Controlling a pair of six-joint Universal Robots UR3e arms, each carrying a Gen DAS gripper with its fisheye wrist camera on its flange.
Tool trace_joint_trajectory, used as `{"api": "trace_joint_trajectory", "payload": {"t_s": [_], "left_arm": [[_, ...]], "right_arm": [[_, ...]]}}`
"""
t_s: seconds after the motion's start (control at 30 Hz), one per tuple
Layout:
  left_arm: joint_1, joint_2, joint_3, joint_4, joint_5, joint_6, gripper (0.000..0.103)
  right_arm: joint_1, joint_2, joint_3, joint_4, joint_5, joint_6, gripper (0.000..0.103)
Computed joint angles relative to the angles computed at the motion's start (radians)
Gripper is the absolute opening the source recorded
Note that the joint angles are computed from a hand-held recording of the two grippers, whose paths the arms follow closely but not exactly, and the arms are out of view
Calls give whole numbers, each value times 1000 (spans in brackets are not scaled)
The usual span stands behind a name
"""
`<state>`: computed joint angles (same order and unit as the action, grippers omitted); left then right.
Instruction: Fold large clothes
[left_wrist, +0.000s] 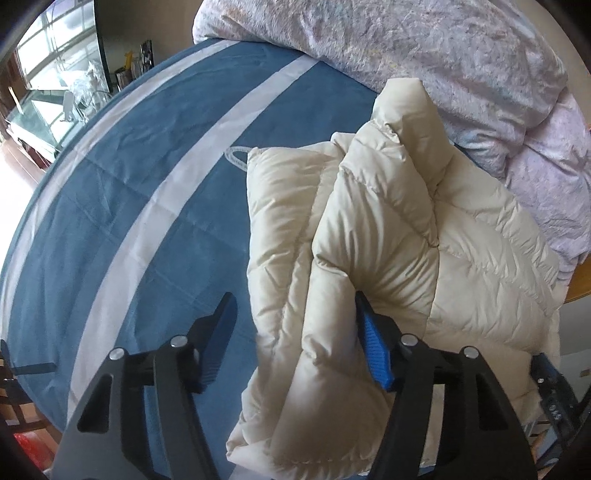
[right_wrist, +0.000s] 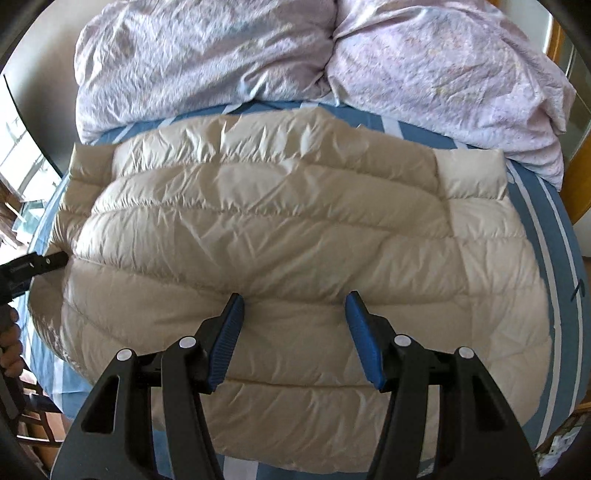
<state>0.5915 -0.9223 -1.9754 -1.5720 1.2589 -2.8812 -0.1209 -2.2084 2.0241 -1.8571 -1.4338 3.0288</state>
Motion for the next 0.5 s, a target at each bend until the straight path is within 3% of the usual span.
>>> {"api": "trace_joint_trajectory", "payload": {"t_s": [0.2,0.5], "left_arm": [[108,8,7,-102,-86,55,60],[167,-15,44,-163,-143,63,68]], "right_arm": [[13,42,30,-34,1,20,59],[67,99,62,-95,-36,47,59]]}}
